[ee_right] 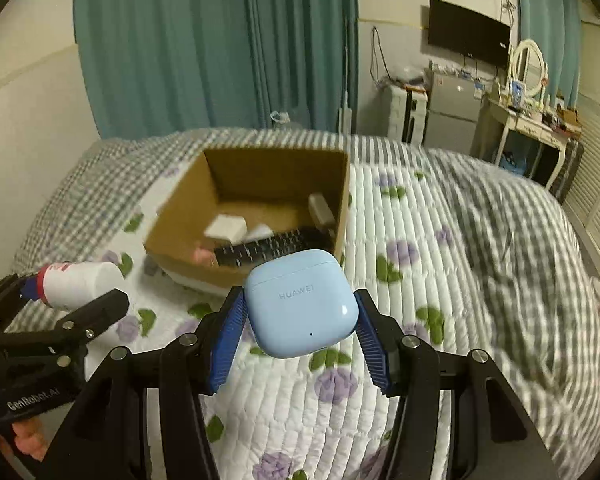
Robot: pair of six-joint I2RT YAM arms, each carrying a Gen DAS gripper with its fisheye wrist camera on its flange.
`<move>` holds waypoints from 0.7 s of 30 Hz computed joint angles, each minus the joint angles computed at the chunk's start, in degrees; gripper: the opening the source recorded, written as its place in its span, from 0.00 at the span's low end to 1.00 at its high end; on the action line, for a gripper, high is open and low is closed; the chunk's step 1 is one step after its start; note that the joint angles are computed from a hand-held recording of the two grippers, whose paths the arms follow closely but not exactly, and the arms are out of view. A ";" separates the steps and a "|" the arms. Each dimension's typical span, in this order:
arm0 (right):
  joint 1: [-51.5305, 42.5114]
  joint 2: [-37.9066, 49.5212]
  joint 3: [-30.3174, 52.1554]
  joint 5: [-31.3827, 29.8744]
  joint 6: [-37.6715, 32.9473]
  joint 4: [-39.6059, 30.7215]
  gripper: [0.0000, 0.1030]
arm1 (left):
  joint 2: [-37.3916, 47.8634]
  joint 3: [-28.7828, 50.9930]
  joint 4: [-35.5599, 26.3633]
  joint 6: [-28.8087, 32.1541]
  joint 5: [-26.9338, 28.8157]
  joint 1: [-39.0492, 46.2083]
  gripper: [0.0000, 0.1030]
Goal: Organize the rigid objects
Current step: 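Drop the bottle into the box with the left tool while the right tool drops the earbud case in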
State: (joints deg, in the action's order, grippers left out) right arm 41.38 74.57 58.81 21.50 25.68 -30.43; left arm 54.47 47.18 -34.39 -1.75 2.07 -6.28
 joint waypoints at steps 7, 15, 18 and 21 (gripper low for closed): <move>-5.82 5.05 9.91 -4.74 -6.31 -0.01 0.52 | 10.90 10.12 3.51 3.23 0.78 2.64 0.81; -12.76 16.45 21.48 -9.13 -12.81 2.19 0.52 | 30.03 21.27 10.20 5.46 0.32 1.03 0.81; -15.12 20.81 24.29 -11.22 -14.40 3.67 0.52 | 37.93 25.50 12.21 4.11 -0.35 0.32 0.81; -17.04 24.72 25.91 -13.16 -15.98 5.40 0.52 | 44.14 29.46 12.60 3.86 -0.41 0.01 0.81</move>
